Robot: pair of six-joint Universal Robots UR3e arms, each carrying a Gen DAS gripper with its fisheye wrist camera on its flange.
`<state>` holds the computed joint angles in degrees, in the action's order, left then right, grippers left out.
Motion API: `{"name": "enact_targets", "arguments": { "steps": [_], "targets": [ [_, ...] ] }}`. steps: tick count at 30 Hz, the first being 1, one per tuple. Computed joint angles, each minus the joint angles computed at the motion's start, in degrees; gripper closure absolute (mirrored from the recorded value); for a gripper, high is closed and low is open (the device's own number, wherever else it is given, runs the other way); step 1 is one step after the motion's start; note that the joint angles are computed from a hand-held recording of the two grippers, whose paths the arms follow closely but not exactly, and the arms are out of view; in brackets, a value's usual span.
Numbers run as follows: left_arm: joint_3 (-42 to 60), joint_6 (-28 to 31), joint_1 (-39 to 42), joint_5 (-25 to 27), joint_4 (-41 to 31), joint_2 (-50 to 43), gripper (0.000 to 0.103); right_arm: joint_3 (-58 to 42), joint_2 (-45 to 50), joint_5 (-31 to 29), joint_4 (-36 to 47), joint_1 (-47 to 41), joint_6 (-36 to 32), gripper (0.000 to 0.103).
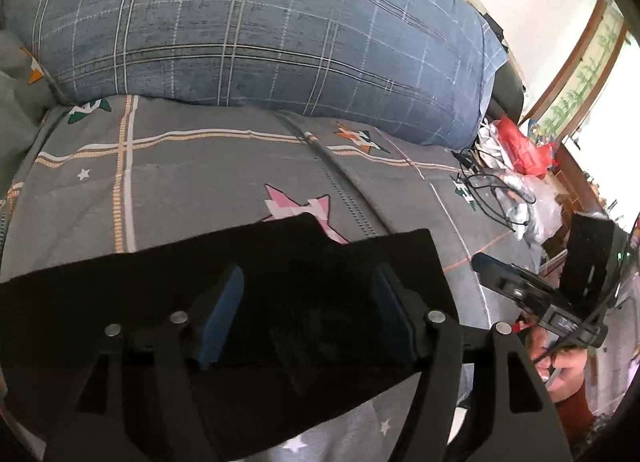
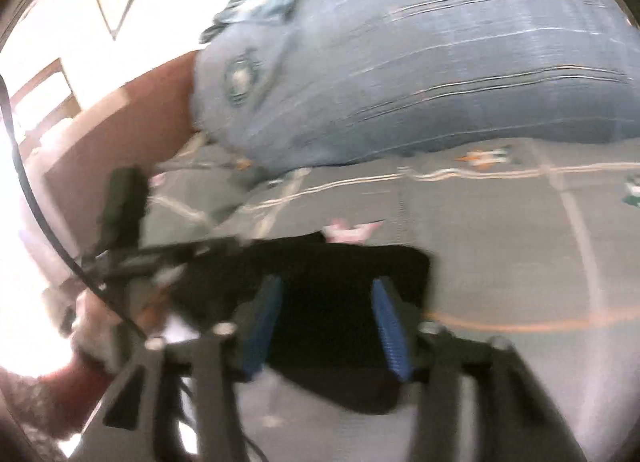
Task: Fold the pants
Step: 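Grasp the folded black pants edge with the right gripper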
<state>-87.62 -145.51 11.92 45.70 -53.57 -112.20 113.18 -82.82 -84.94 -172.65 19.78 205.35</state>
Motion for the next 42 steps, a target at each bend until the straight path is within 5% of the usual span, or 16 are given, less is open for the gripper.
{"name": "enact_targets", "arguments": {
  "steps": [8,12,23,34,42],
  "targets": [
    [-4.73,-10.36,-6.11,12.5,14.95,-1.87,0.037,-9.1,11.27,-7.69,5.11,4.08,-2.72,0.077],
    [-8.25,-11.77,-5.89,12.64,21.03,-2.76,0.036,-7.7,13.36,-7.32,2.49,3.53,-2.53,0.076],
    [-14.12,-11.77,-2.44,12.07,19.14,4.96,0.036,-5.93,6.42,-7.46,5.85,5.78,-1.4,0.068],
    [-18.48,-13.45,-4.15,16.26,24.9,5.0,0.036,-6.62,11.86,-6.43,3.37,8.38,0.28,0.065],
    [-19.08,-13.18,-1.85,15.66,22.08,8.32,0.033,-8.74,9.2,-5.53,4.94,7.93,-2.92,0.056]
  ]
}}
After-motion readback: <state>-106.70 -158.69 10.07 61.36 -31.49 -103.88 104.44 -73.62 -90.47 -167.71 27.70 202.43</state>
